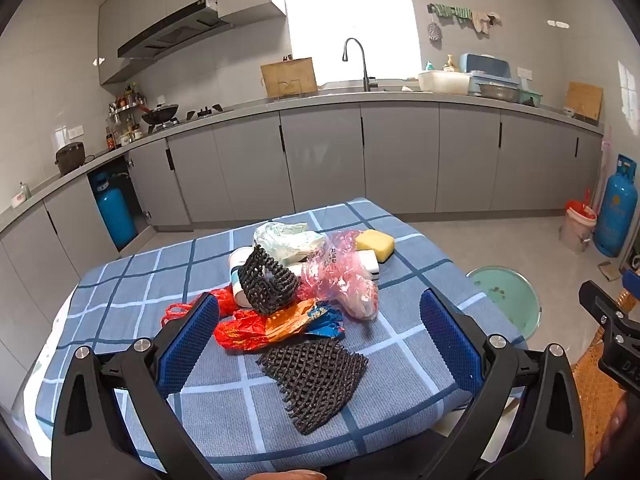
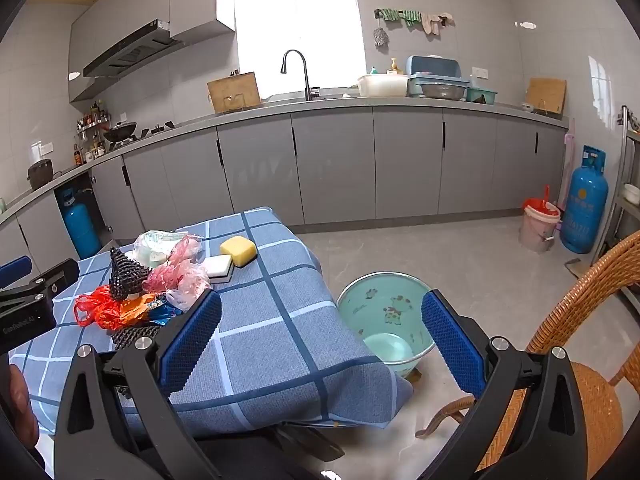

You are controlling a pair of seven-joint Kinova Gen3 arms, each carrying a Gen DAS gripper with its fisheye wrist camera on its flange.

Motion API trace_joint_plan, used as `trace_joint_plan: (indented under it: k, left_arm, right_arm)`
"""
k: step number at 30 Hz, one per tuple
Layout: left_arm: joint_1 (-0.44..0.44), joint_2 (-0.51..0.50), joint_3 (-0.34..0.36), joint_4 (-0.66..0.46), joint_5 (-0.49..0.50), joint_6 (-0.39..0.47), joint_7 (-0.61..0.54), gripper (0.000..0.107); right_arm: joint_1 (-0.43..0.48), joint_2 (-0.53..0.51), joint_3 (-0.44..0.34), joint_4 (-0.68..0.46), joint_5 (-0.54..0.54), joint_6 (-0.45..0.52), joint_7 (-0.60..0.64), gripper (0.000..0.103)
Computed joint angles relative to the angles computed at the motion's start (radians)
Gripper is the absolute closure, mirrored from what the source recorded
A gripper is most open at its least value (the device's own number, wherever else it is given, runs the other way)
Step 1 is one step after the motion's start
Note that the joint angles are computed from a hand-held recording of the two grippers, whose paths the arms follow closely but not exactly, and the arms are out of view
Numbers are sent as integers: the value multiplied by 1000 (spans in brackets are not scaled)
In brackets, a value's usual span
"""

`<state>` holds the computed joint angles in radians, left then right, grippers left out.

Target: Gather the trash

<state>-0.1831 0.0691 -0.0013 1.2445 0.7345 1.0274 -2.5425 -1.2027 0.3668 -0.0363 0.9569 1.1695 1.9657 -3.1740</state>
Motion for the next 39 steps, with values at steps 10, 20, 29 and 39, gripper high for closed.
trace_joint_plan:
  k: [10,20,29,39]
  left_arm:
    - [0,-2,-1,3,3,-2,-4,9]
    - [4,-3,0,10,1,-24,2,9]
    - [4,-6,-3,13,3,-29,6,9]
    - [2,-5,-3,11,6,-27,5,9]
  right_arm:
    - [3,-7,-5,9,-8,-8,-10,4]
    - [8,-6,-10,22,-13,-18,-24,4]
    - [10,-5,-11,21,-14,-19,-25,4]
    - [10,-4,-11,21,-15,-20,-26,4]
